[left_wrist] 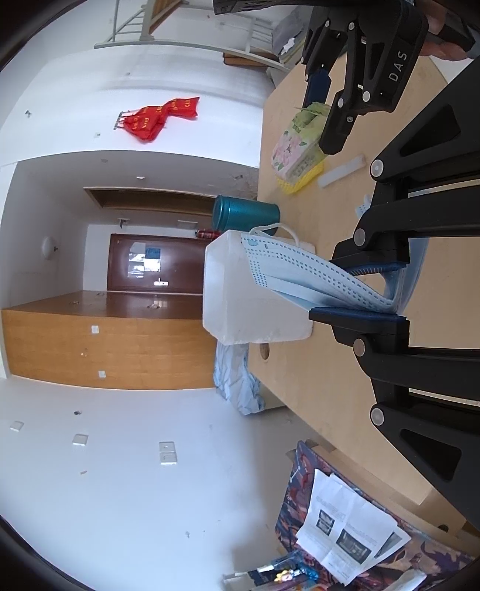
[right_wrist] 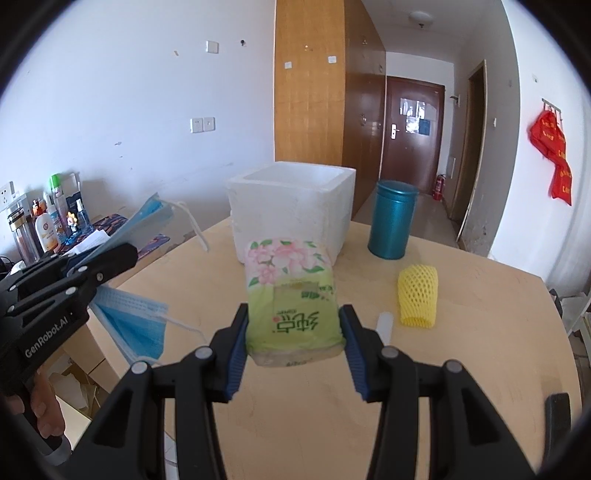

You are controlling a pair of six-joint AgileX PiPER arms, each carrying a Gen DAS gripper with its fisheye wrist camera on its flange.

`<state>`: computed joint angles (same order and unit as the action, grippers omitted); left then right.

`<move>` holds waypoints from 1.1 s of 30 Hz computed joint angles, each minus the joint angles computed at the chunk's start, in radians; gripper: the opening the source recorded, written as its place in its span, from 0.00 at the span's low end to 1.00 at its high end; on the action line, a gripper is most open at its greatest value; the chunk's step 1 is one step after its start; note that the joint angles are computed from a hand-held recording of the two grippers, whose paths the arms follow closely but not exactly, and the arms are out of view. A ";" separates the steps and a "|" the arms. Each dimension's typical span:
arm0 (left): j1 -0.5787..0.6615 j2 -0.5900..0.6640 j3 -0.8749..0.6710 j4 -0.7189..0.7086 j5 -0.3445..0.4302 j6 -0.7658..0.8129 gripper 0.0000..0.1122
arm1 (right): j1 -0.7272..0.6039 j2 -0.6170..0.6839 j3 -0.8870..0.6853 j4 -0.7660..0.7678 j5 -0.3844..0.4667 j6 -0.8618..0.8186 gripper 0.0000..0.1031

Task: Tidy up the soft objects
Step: 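Lift and carry the blue mask and tissue packet toward the foam box with both tools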

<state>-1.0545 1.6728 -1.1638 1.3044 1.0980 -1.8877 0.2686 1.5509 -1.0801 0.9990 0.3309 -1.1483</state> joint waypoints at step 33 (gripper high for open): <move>0.339 0.142 -0.346 -0.091 -0.252 0.333 0.15 | 0.017 0.392 -0.716 -0.425 0.257 0.474 0.50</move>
